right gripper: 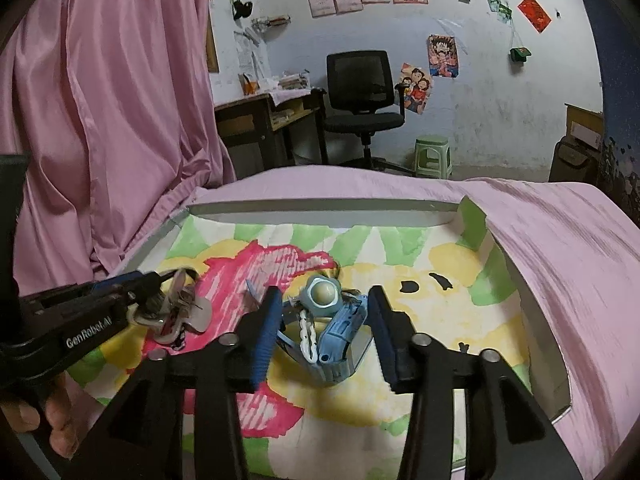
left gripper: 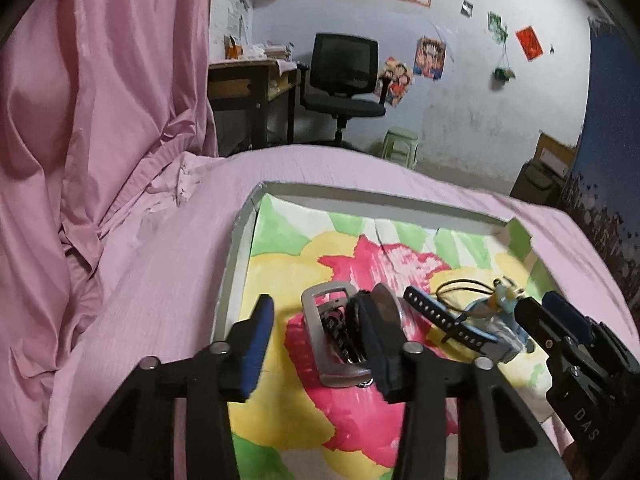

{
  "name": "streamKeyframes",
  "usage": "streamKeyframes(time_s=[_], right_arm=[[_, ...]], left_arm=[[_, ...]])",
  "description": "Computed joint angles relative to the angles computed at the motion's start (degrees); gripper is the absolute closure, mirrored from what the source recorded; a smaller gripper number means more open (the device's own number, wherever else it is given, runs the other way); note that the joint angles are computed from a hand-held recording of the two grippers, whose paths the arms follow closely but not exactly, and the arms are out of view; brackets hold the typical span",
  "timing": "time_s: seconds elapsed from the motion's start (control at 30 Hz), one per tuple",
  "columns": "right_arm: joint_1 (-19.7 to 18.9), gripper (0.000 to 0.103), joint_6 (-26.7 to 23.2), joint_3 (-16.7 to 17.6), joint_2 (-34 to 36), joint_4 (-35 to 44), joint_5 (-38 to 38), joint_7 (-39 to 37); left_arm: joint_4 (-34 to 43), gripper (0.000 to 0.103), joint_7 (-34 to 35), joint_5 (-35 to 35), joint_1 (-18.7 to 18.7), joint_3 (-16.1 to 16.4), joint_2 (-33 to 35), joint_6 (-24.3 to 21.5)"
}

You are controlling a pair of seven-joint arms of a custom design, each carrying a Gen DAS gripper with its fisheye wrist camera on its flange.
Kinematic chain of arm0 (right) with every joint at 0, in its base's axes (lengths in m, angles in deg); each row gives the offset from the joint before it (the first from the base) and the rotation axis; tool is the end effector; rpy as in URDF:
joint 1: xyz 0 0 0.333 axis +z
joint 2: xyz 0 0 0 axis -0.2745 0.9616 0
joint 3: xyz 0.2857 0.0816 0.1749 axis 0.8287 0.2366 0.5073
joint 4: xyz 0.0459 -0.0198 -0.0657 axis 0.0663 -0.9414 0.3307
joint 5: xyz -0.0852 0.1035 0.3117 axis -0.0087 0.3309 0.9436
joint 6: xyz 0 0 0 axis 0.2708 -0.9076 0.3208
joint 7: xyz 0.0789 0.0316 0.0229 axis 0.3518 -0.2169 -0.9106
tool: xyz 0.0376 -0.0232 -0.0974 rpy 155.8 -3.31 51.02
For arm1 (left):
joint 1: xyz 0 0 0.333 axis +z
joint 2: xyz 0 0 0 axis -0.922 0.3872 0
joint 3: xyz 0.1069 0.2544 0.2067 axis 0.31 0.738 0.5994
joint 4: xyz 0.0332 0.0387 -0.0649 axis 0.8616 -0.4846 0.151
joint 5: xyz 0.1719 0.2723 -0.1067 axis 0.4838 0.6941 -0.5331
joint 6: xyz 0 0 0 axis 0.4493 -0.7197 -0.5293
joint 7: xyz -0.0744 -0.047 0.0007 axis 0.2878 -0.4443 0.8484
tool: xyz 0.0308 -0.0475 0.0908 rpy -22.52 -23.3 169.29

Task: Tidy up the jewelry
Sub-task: 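Open both tools to drop the hair tie and pendant into the tray, then pull both tools back toward the red pendant and silver rings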

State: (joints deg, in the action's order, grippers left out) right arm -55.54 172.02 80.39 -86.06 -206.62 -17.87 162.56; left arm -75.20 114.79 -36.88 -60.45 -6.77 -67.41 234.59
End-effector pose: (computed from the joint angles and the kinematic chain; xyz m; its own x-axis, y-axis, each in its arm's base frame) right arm 0.3818 0.1925 0.5109 -0.0364 -0.9865 -0.1594 -0.5032 0.1559 -0.8500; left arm 0.4240 -0.1127 0.5294 -0.0734 -0.9943 0.0771 -0.6278 -0.0140 -0.7782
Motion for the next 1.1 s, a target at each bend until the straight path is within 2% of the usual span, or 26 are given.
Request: streamKeyframes(time_s=[0.03,0.1,0.2,0.37,0.43,0.5,0.57,0.73,0.87,1.1], right_arm=[[0.2,0.063,0.1,-0.2,-0.3,-0.2,0.1,0.0],[0.8,0.063,0.6,-0.8,-1.4,-0.8,0.4,0.2],[1.4,0.062,2.0,-1.3,-3.2,-2.0,1.5,0.7],[2.7,0.043,5.1,-2.6,-7.0,-4.6,4.0,1.2],[3.6,0.031,6.3,-3.3,-8.7,-5.8,5.3,1.3],[4.6,0.027,7.2,-3.9,-10.8,-7.2,6.5,1.5],[5.5,0.022,7.6,-4.6,-12.2,-8.1,7.2,1.5],[8.2,0.011,9.5,-6.1,-16.2,-11.0,8.1,1.1],[10.0,0.008,10.1,-6.5,-19.4,-12.7,8.8,1.2],[13.3,0.006,9.0,-8.3,-24.7,-14.6,7.8,1.5]], left_arm=[[-0.6,0.058,0.2,-0.4,-0.9,1.0,-0.3,1.0],[-2.0,0.047,0.5,-1.0,-0.9,1.2,-1.4,3.5],[-4.6,0.036,1.3,-2.7,1.7,-1.0,-3.6,7.9],[-8.8,0.021,3.4,-6.8,0.6,-0.5,-6.7,13.5],[-10.7,0.017,4.1,-8.3,-0.4,0.3,-8.2,15.4],[-12.0,0.012,4.8,-9.5,-2.2,1.9,-9.2,16.3],[-13.4,0.010,5.4,-10.4,-4.4,3.9,-10.5,17.3],[-17.6,0.003,6.4,-12.4,-7.2,6.1,-14.2,20.3],[-20.5,0.001,7.3,-13.3,-7.8,6.5,-16.9,22.1],[-24.9,0.001,8.8,-12.9,-9.6,8.1,-23.0,22.6]])
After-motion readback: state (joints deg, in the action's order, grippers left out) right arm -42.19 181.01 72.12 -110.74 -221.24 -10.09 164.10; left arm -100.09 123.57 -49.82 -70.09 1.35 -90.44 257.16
